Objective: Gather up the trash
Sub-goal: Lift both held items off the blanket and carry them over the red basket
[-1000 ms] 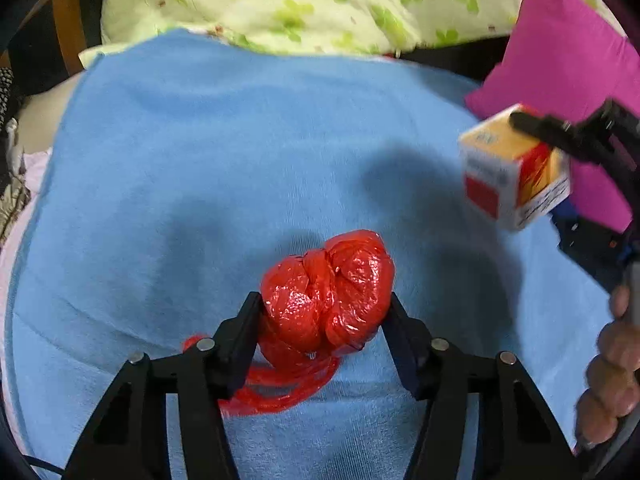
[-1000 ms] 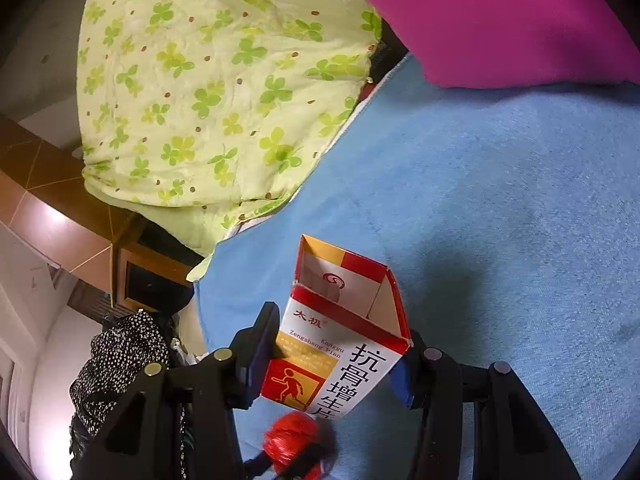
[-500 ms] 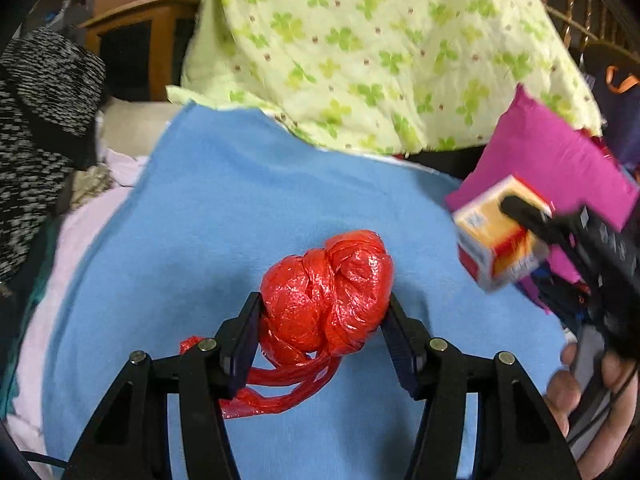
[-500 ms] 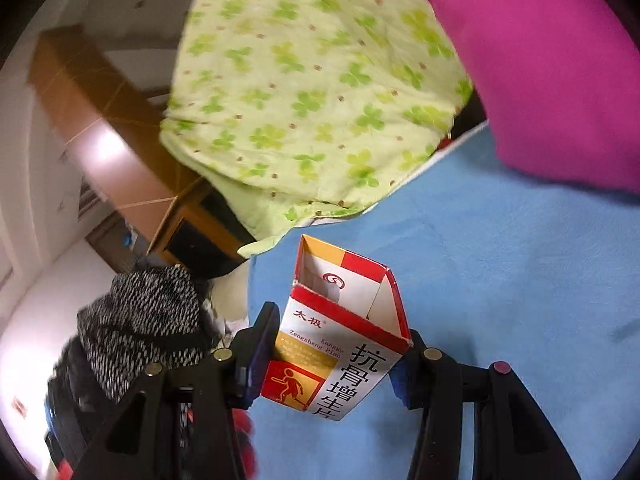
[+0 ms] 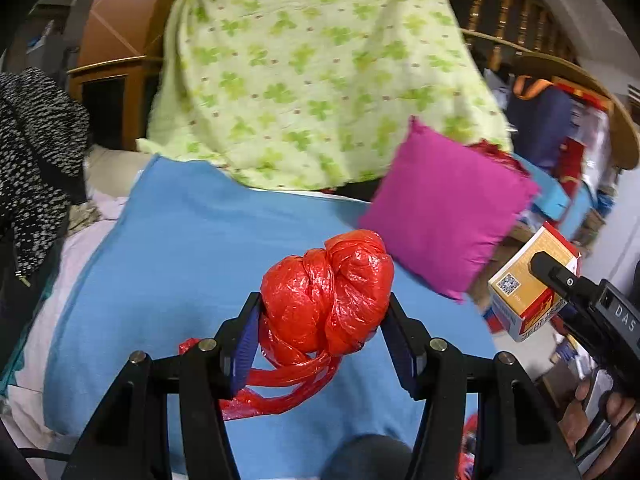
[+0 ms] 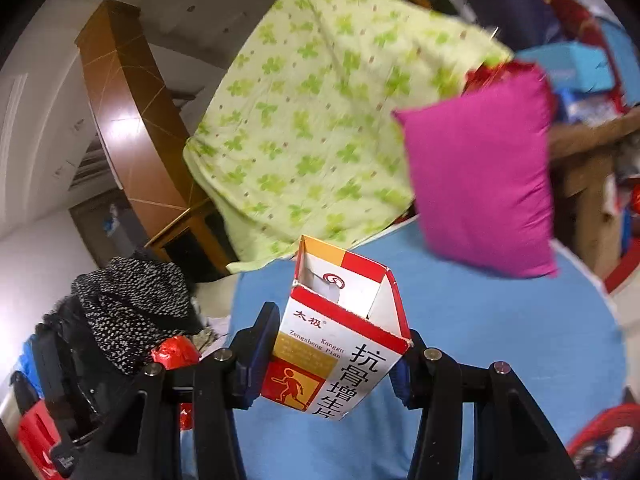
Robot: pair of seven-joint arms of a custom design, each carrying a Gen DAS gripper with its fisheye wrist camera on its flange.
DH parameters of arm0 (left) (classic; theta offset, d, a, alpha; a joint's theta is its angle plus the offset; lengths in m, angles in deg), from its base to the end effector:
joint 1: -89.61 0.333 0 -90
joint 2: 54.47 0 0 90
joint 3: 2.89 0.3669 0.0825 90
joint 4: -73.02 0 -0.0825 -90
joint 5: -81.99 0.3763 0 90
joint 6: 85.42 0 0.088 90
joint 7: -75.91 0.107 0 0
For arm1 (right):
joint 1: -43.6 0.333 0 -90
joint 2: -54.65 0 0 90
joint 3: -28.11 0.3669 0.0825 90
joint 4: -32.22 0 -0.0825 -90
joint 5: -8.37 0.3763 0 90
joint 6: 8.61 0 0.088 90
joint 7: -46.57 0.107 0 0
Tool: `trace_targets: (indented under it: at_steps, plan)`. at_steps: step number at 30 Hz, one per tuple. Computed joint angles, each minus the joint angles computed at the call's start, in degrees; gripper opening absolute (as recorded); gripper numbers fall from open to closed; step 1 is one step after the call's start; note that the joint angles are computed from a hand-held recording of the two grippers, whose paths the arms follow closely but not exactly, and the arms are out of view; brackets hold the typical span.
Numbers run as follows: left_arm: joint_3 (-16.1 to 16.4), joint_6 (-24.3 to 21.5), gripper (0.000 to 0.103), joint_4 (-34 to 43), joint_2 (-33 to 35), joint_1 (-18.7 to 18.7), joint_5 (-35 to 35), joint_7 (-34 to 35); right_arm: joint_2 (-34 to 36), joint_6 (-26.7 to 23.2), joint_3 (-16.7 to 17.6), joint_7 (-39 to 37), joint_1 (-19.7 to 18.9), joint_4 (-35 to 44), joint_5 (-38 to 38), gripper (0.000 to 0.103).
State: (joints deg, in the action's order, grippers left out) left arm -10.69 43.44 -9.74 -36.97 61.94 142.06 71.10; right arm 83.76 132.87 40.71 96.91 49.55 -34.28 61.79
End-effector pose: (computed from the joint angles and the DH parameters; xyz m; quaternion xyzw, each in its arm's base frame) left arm 0.5971 -0.3750 0.6349 -0.7652 0.4175 -0.3556 0.3372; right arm 0.7448 0.1902 0.6524 -0.6988 0.4506 -0.0400 0.5541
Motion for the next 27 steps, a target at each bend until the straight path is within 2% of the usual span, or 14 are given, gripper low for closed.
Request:
trace_targets:
  at_steps: [5,8,13,15,22,25,27]
  plan:
    - [-0.64,1.64,0.06,4.73,2.47,-1.74,-0.81,4.36,-7.4,4.29,-1.4,-3.16,-1.77,-9.6,3.01,0.053]
    - [-0.36,1.48,0.06,7.69,3.93,-3.79,-0.77,6.5,-10.51,4.94,-2.39,-4.85,-2.61,-13.27,5.72,0.053]
    - [0.6,1.36,0.06,13.5,7.24,-7.06,-1.65,10.34,-15.29,8.89,-5.23,-6.83,-2.23,-18.94,6.82,0.053]
    - [1.0,1.69,0.06,15.72,8.61,-8.03,-2.37,12.03,-16.95,10.82,-6.06,-8.07,-2.0,-20.82,7.0,0.053]
    - [2.79,1.27,0.06,26.24,15.17,-11.74,-6.84,19.9,-21.17,12.75,-8.83,-10.33,-2.49,-25.32,8.84,0.053]
    - [4.01,0.22,0.06,32.26,18.82,-13.46,-9.17,23.71,-22.28,14.99,-9.87,-11.17,-2.4,-26.98,8.26,0.053]
    - [4.52,-0.62,0.06,37.33,21.91,-14.31,-11.45,26.99,-22.56,14.39,-10.69,-10.69,-2.85,-27.39,7.82,0.053]
